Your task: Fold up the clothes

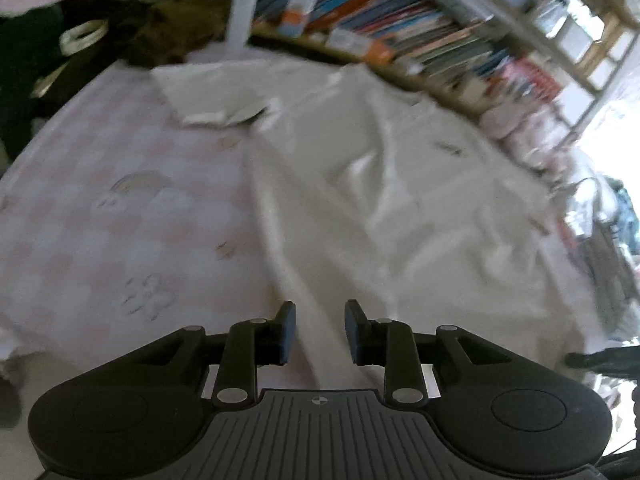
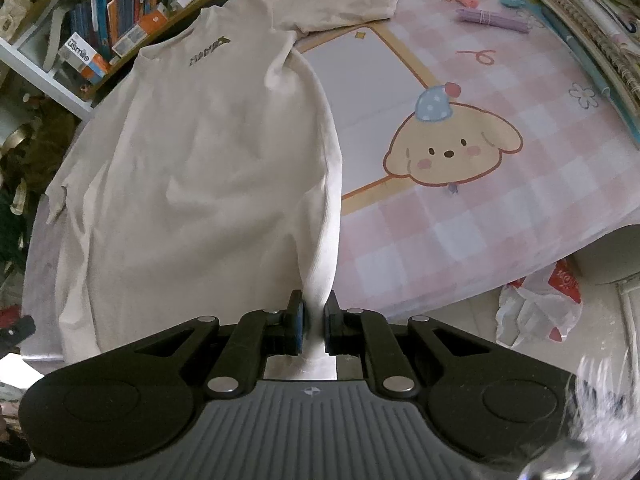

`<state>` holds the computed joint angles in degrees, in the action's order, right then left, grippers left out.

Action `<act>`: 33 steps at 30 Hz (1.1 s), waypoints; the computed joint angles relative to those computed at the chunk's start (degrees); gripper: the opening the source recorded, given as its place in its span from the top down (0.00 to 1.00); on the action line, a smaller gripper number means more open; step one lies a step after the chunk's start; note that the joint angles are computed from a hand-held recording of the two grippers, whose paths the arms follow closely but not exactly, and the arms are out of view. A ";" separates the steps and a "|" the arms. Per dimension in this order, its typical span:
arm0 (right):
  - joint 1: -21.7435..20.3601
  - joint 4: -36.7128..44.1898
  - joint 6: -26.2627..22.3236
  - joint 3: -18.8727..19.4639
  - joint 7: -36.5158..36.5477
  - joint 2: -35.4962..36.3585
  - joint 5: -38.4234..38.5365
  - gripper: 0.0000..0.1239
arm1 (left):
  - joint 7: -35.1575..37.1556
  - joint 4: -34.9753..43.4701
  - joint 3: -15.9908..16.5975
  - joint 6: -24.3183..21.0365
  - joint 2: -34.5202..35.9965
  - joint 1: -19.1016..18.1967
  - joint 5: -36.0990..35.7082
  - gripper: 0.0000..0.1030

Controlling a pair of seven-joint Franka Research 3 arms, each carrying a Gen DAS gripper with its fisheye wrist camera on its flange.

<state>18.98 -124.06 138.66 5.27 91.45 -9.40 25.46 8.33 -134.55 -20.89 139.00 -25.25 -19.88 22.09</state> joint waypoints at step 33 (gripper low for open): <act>0.09 -1.52 1.49 0.73 2.29 -0.67 -5.76 0.93 | -1.93 -1.00 -1.55 4.24 4.99 -1.58 5.03 0.70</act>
<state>19.07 -125.57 140.14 6.01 93.74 -10.07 19.70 6.41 -135.55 -22.44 143.24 -20.26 -21.46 27.11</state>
